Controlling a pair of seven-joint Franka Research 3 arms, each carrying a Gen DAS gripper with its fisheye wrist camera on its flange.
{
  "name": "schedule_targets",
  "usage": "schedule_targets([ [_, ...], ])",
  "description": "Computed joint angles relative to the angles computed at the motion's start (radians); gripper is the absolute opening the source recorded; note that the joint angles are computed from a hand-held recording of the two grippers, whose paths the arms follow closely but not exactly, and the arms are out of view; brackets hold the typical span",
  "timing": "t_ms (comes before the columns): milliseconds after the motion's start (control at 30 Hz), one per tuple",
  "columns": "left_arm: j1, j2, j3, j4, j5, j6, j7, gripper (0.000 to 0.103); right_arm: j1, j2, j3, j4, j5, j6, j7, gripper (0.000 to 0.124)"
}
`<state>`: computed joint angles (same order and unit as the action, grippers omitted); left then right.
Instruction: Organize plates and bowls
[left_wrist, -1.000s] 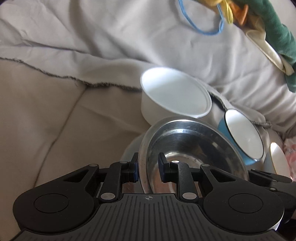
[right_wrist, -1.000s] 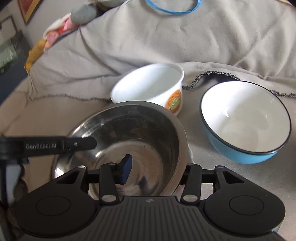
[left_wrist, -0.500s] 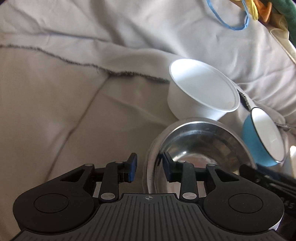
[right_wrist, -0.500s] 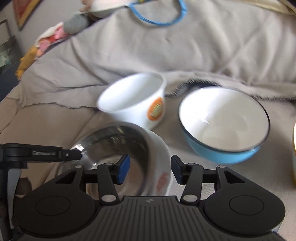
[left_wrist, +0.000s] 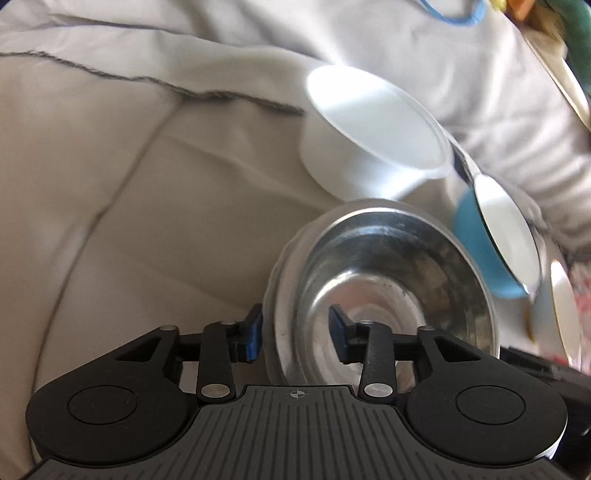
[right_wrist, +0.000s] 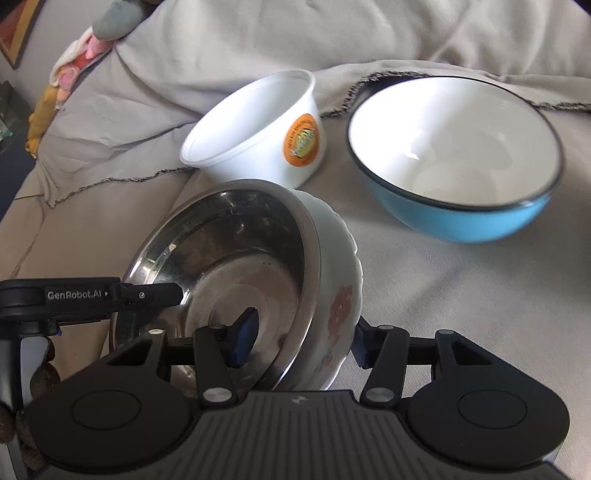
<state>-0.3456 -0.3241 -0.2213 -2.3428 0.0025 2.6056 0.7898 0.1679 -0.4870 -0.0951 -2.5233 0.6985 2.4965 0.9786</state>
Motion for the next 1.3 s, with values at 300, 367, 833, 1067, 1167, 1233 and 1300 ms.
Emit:
schedule_targets([
  [300, 0.003, 0.026, -0.073, 0.045, 0.127, -0.035, -0.035, 0.042, -0.068, -0.064, -0.039, -0.040, -0.032, -0.095, 0.021, 0.053],
  [367, 0.015, 0.028, -0.090, 0.057, 0.179, -0.057, -0.091, 0.033, -0.063, -0.072, -0.029, -0.053, -0.034, -0.069, -0.004, 0.054],
  [833, -0.151, 0.300, -0.090, 0.387, 0.127, 0.181, -0.050, 0.023, -0.134, -0.133, -0.159, -0.003, 0.075, 0.321, -0.157, 0.071],
  [1067, -0.243, 0.683, -0.115, 0.819, 0.223, -0.055, -0.082, 0.023, -0.246, 0.134, -0.165, 0.135, -0.080, 0.332, -0.053, 0.071],
  [1167, -0.285, 0.729, -0.091, 0.877, 0.283, -0.110, -0.111, 0.023, -0.267, 0.195, -0.176, 0.183, -0.058, 0.242, -0.026, 0.066],
  [1233, -0.307, 0.750, -0.076, 0.910, 0.324, -0.141, -0.121, 0.023, -0.288, 0.228, -0.168, 0.208, -0.066, 0.174, -0.010, 0.056],
  [1300, -0.309, 0.757, -0.074, 0.917, 0.341, -0.146, -0.107, 0.021, -0.301, 0.235, -0.161, 0.216, -0.055, 0.130, -0.008, 0.049],
])
